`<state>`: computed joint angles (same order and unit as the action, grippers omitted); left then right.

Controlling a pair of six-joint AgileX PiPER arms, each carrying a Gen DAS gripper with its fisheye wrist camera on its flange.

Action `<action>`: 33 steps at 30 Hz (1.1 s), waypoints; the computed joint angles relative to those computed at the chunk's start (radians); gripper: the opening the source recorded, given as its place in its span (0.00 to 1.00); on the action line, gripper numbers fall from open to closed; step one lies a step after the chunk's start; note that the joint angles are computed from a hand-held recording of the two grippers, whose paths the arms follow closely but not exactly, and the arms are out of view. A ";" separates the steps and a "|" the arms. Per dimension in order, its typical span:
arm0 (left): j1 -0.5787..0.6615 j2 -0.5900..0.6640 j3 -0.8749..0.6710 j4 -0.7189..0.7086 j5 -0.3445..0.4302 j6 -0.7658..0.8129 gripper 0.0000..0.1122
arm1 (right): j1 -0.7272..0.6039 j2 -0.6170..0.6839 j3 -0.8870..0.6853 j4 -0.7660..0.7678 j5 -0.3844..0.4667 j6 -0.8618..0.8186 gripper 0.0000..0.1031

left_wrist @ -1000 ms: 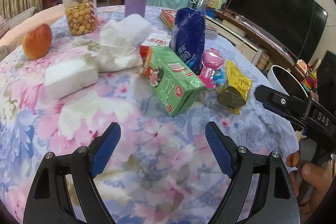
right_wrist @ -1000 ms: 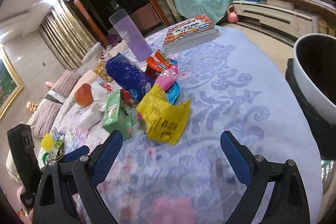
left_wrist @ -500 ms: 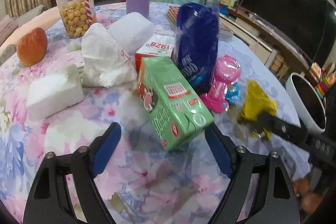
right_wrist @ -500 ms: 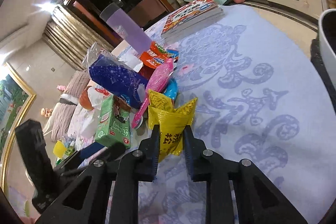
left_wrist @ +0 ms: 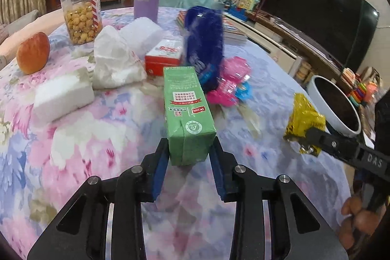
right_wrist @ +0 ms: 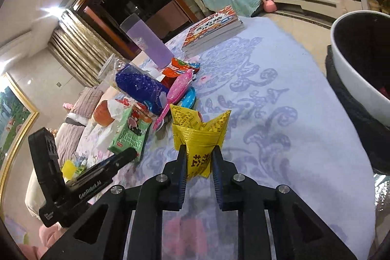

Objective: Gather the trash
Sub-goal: 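Grasp the green juice carton with the left tool while the right tool grasps the yellow bag, then carry carton and yellow bag over the trash bin and release both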

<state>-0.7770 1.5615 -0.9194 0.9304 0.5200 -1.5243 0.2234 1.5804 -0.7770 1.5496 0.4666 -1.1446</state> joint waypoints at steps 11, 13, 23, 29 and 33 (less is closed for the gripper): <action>-0.115 -0.005 -0.033 -0.018 0.051 0.048 0.28 | -0.029 -0.143 0.120 -0.006 -0.044 -0.009 0.18; -0.108 0.015 -0.048 -0.062 0.052 0.086 0.29 | -0.038 -0.154 0.131 -0.008 -0.044 -0.006 0.18; -0.082 0.110 -0.124 -0.093 0.063 0.119 0.27 | -0.068 -0.196 0.178 0.013 -0.032 -0.014 0.18; -0.118 0.103 -0.141 -0.060 0.069 0.109 0.27 | -0.087 -0.222 0.196 0.026 -0.037 -0.032 0.18; -0.145 0.095 -0.168 -0.068 0.069 0.130 0.27 | -0.133 -0.246 0.205 0.014 -0.022 -0.038 0.18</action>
